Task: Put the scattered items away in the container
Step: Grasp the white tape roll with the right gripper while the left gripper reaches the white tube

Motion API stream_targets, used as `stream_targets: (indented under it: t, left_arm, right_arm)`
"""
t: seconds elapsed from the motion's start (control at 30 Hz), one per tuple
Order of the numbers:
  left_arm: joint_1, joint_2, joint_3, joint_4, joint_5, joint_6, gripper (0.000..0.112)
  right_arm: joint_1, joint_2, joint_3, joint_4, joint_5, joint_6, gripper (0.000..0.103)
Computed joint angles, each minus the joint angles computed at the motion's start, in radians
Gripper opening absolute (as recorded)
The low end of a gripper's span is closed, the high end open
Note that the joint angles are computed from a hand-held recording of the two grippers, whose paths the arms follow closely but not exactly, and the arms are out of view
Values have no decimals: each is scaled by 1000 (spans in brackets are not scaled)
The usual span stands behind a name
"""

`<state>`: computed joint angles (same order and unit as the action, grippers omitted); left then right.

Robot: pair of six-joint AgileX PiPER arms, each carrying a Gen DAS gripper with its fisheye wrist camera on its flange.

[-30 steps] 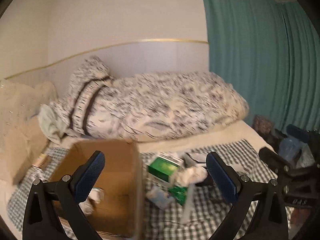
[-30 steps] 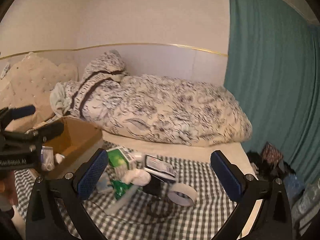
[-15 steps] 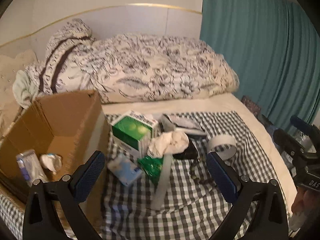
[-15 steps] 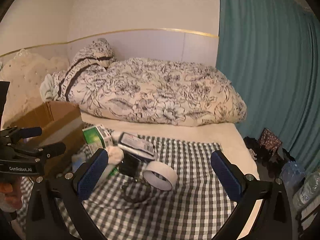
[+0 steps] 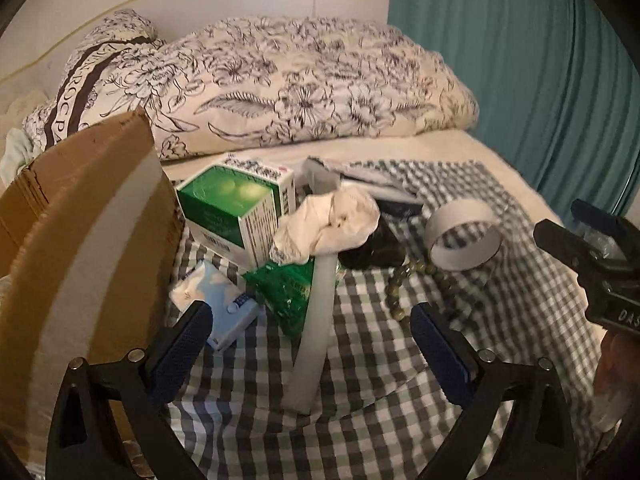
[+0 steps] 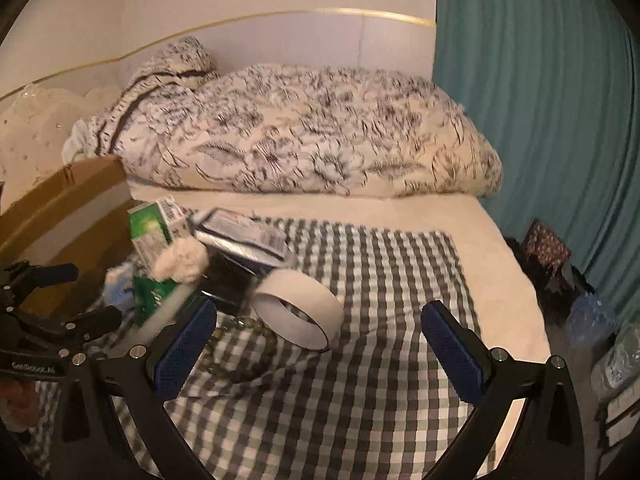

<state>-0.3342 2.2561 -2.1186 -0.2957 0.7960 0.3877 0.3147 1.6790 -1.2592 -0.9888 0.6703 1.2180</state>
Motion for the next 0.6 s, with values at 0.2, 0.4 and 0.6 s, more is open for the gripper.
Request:
stream_targets:
  t: [0.2,0.4,0.6]
  left_arm:
    - [-14,70,-43,30,21,-24,91]
    - [-22,118,-76,62,28,-56,91]
    - [-22,178,-160,86,77,-97,77]
  right_arm:
    - [-26,75,-3,-40,-17,14,101]
    - [-51,163,-71,-20,-4,-49,94]
    - [-83,228,-136,35,12,-98,78]
